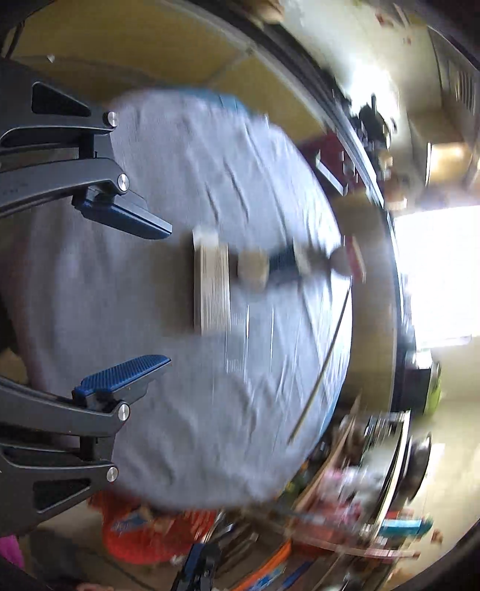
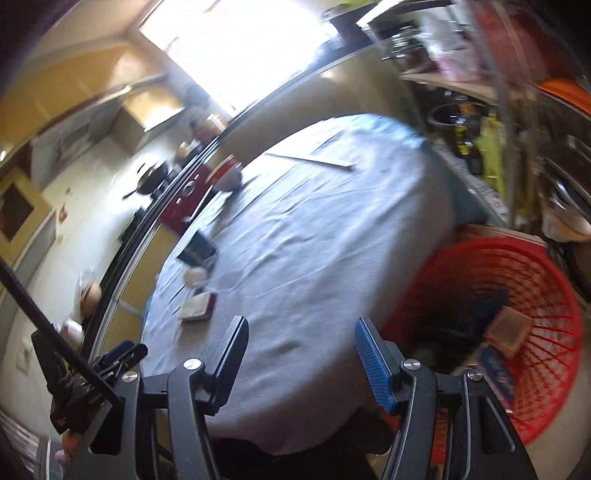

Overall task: Collect trash
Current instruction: 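Move both tools back over the table toward the white medicine box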

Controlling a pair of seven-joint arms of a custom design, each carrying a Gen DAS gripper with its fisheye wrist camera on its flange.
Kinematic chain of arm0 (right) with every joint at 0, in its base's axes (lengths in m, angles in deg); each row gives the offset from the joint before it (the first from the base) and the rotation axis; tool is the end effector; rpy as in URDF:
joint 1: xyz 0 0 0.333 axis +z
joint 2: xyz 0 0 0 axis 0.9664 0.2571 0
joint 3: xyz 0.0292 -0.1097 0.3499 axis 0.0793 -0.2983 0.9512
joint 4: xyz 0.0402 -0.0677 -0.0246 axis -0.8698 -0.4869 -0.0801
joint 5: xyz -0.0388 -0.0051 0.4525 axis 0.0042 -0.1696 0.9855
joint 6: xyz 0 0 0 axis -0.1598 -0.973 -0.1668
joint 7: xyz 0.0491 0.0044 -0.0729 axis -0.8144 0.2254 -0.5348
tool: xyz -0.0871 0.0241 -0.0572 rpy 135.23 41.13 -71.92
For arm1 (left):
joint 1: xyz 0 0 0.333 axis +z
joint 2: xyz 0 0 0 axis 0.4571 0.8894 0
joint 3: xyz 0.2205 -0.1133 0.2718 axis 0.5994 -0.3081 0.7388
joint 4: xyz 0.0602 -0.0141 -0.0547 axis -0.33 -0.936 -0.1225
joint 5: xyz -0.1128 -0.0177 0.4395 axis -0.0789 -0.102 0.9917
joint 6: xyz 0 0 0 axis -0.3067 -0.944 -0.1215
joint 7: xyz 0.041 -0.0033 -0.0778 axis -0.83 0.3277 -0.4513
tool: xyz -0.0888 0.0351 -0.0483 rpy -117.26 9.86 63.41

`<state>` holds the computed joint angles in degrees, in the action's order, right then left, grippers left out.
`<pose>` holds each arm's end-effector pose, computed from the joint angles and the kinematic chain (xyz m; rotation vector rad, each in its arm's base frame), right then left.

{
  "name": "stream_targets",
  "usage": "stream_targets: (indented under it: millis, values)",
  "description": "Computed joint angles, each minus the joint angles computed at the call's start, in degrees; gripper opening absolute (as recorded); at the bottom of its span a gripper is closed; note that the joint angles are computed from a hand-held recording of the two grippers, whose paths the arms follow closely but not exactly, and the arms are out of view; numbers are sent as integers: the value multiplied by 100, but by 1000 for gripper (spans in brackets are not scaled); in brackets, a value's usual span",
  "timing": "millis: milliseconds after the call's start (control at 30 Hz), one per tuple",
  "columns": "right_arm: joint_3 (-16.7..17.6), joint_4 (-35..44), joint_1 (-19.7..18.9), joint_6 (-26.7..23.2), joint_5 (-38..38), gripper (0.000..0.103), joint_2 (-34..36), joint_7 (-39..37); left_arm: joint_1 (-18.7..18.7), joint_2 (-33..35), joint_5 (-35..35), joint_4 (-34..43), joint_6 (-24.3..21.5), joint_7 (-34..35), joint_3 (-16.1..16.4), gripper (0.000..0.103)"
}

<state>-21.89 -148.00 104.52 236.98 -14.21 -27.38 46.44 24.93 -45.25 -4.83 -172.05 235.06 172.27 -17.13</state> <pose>0.5241 0.1565 0.4738 -1.2591 1.8692 -0.2194 0.6080 -0.0923 0.5017 -1.4853 2.0111 -0.7375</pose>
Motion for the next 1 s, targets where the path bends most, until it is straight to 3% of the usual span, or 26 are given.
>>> stream_targets:
  millis: [133,267,533,800,1000]
  values:
    - [249,409,-60,-258,-103,64,312,-118,243,-2,347,-86,127,-359,119,66]
    - [696,674,-435,-476,-498,64,535,-1,335,91,108,-49,94,-262,208,66]
    - [1130,1353,-817,-908,-251,64,1058,-408,375,308,-588,207,-116,243,172,66]
    - [1526,2456,-1328,-1384,123,64,1912,-1042,490,920,-1616,1176,-1190,533,-1,66]
    - [1851,2770,-1642,-1387,653,64,2229,-1477,522,1686,-1608,2257,-2191,-574,-52,66]
